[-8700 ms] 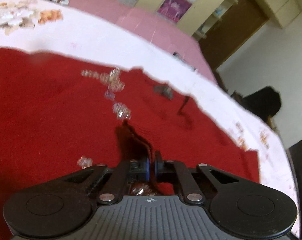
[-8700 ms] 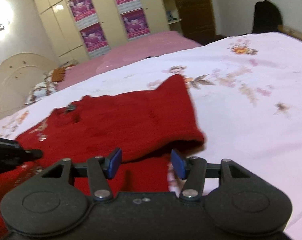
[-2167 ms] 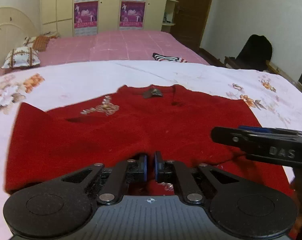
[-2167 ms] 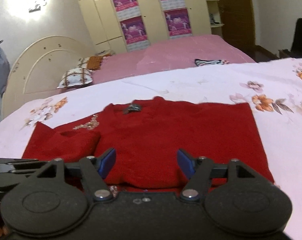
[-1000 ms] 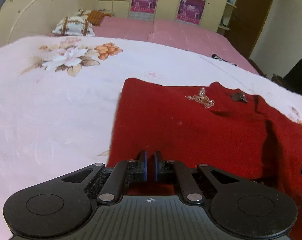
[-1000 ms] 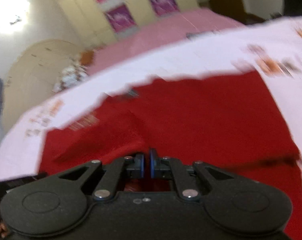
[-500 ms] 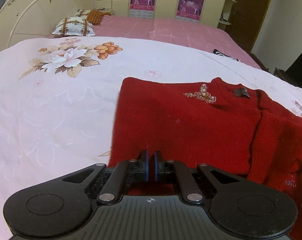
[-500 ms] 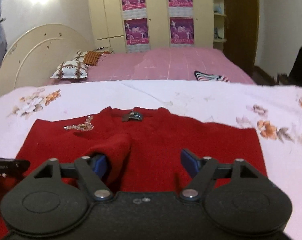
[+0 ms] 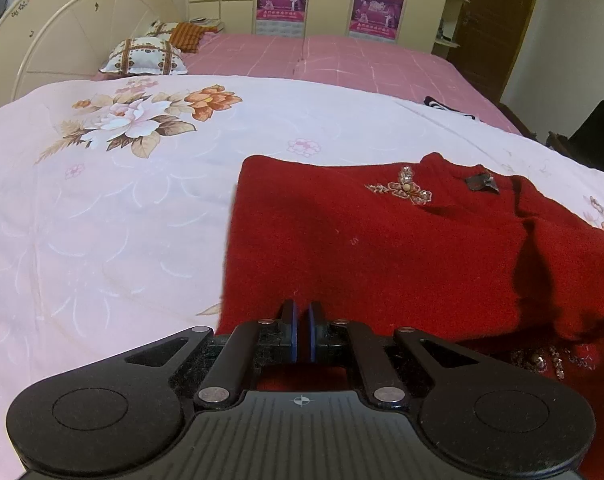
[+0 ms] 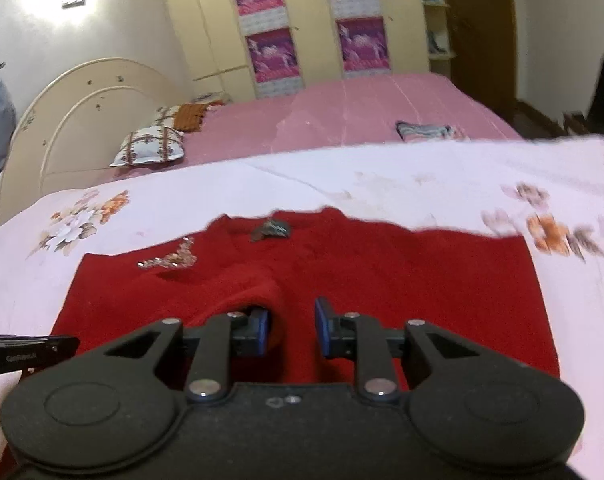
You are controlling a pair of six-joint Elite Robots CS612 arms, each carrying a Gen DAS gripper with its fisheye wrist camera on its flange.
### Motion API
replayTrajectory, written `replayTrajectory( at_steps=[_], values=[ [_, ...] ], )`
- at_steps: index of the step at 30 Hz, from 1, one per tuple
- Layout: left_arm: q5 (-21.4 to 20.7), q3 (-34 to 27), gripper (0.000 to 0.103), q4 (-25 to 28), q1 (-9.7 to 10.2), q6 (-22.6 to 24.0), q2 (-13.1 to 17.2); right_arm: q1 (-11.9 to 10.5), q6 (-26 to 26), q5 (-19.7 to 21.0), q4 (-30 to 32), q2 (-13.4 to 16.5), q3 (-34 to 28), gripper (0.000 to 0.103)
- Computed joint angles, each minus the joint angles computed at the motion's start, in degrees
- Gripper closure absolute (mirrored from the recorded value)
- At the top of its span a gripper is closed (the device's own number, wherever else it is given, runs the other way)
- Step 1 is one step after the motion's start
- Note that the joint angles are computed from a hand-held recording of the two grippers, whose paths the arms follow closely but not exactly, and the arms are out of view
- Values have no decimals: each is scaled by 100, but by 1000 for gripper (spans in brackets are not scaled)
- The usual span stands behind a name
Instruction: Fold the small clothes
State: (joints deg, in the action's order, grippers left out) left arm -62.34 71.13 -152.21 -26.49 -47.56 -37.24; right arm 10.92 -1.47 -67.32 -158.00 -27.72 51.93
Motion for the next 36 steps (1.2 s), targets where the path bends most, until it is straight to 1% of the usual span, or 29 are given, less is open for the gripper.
replayTrajectory(
  at_steps=[3,5,6,8,9,11,12,13,14,15,16,18,22,23,25,26,28,30,31,32,34,35,36],
  values=[
    [-3,-2,98,1,1,21,0,-83,528,102,418,-4,-14,80],
    [-6,-1,98,0,2,40,1,-168,1031,354,659,-5,2,80],
    [-8,-1,98,-2,3,44,0,-226,1337,571,747,-5,28,81],
    [-8,-1,98,-2,3,44,0,-276,1570,679,750,-40,111,83],
    [-3,-2,98,5,2,40,0,-275,1465,621,726,-73,154,81],
    [-4,0,98,7,3,42,-1,-227,998,251,522,-172,298,70],
    [-11,-1,98,2,4,35,0,-216,793,177,452,-195,328,68],
    [-25,0,98,-2,8,23,-2,-219,678,195,408,-208,349,64],
    [-43,2,98,-5,12,8,-4,-224,640,200,336,-220,378,54],
    [-60,2,98,-8,17,2,-5,-232,632,184,289,-216,371,48],
    [-74,4,98,-12,20,-3,-6,-235,615,167,183,-220,394,41],
    [-85,4,98,-11,23,1,-7,-242,575,147,70,-207,397,39],
    [-91,-2,98,5,26,18,-8,-259,693,123,137,-94,226,39],
    [-99,-6,98,16,28,20,-8,-277,830,185,127,-54,171,39],
    [-115,-20,98,52,31,12,-10,-325,1107,471,-26,-4,133,39],
    [-125,-28,98,71,34,-2,-10,-332,1148,494,-123,0,151,38],
    [-164,-28,98,64,47,-82,-18,-320,1066,429,-70,36,83,38],
    [-233,-11,98,16,69,-176,-29,-318,1140,443,-46,114,-35,50],
    [-269,-2,98,-17,83,-227,-33,-309,1194,360,-7,149,-98,66],
    [-296,1,98,-40,97,-270,-36,-302,1242,273,77,178,-162,77],
    [-316,-6,98,-75,127,-325,-39,-297,1227,153,150,184,-191,92],
    [-283,-18,98,-80,139,-343,-39,-299,1197,104,18,140,-104,96],
    [-248,-37,98,-89,149,-362,-31,-314,1152,61,-236,84,17,96]
  ],
)
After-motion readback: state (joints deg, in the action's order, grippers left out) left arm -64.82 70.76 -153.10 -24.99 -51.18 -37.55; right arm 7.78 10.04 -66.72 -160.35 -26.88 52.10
